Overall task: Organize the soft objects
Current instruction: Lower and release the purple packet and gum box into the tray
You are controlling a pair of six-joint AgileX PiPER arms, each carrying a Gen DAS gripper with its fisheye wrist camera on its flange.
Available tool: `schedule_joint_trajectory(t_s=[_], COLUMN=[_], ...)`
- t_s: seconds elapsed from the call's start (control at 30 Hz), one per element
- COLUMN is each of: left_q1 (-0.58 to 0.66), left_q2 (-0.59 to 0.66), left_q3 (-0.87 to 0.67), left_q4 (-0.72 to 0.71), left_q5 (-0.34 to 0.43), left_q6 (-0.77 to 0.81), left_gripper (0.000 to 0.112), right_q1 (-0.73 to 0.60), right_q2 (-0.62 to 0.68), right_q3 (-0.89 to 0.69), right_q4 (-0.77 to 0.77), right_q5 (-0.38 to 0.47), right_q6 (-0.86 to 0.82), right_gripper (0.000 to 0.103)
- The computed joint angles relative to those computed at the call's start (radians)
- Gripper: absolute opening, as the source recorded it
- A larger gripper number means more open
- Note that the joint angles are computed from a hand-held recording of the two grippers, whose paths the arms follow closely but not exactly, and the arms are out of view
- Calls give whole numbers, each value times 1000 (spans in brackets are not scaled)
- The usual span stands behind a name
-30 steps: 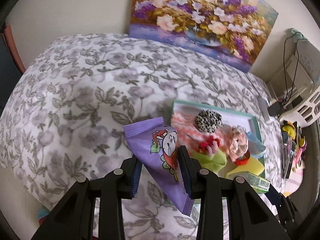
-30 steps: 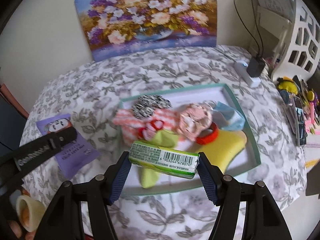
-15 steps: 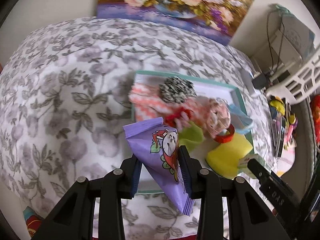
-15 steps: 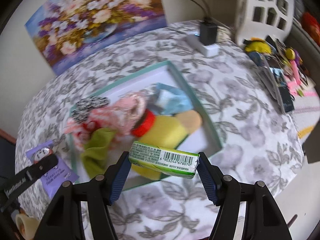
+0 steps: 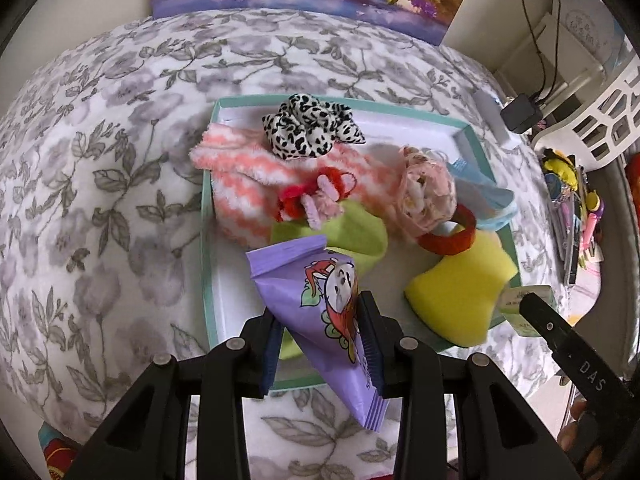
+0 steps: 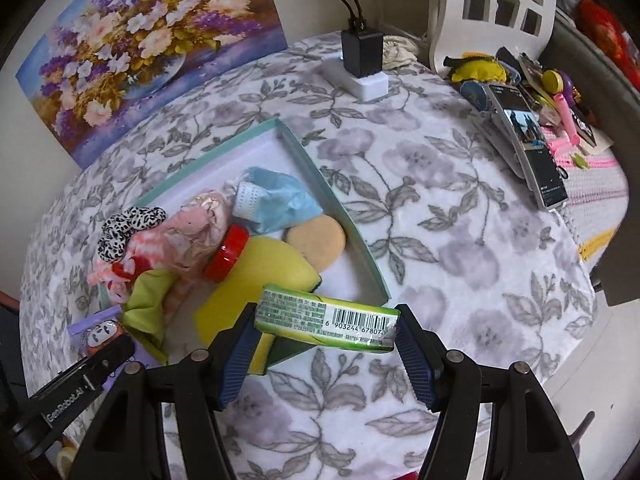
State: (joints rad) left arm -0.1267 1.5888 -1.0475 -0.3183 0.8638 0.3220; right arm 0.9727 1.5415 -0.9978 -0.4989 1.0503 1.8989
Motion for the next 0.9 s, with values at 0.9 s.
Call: schedule_joint_trajectory(t_s=[0.9], left_q1=[-15], left_q2=[93], left_q3=[-28], left_q4=[66], left_q5=[-65], left_q6=[-53], left_gripper=[43], right_q1=[-97], right_q2=[60], right_q3=[61], right_q4=[-53], right_q5=[-209], right_q6=[-22], right_gripper=[69])
